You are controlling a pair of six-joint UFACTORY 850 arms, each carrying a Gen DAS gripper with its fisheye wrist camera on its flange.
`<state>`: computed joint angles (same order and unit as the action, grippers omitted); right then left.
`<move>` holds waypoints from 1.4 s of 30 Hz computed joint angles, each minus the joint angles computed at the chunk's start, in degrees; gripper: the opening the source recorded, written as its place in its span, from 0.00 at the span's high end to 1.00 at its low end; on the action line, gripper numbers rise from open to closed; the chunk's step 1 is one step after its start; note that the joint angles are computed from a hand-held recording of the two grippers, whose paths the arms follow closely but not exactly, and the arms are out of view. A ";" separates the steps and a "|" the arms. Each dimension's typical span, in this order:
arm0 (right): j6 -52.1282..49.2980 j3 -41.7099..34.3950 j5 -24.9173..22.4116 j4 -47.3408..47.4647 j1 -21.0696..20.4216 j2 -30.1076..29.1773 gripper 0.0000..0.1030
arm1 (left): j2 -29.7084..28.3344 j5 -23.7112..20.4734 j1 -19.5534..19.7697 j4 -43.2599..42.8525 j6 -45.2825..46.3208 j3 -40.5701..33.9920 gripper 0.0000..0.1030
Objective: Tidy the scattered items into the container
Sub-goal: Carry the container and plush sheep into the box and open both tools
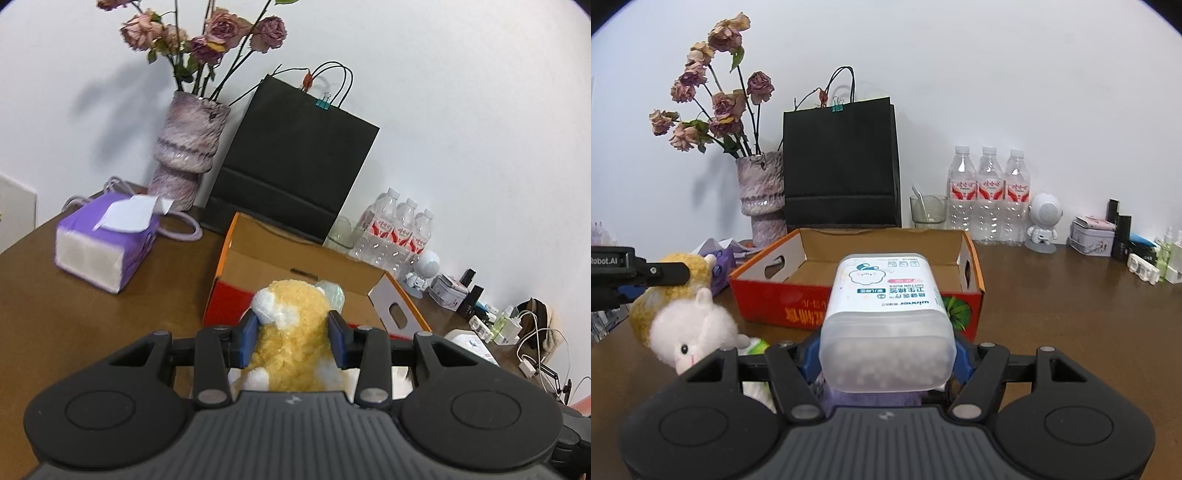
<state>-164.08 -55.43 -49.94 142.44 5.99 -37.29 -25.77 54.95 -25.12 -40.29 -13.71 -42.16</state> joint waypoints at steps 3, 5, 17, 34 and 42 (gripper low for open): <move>1.14 -3.49 1.53 0.48 1.32 -1.51 0.37 | -1.20 -1.15 1.93 1.05 1.42 -2.76 0.61; 2.11 -6.07 2.64 0.70 2.17 -2.68 0.37 | -2.15 -1.86 3.22 1.93 1.95 -4.71 0.61; 6.78 -22.38 9.52 1.44 5.54 -10.95 0.37 | -9.77 -3.33 8.14 1.83 4.21 -17.05 0.61; 12.84 -34.56 19.15 -3.59 6.37 -18.51 0.00 | -15.65 -11.42 9.64 -3.85 14.91 -25.78 0.00; 12.13 -33.60 18.95 -4.51 6.50 -18.02 0.00 | -15.46 -12.01 9.36 -4.36 15.72 -25.67 0.00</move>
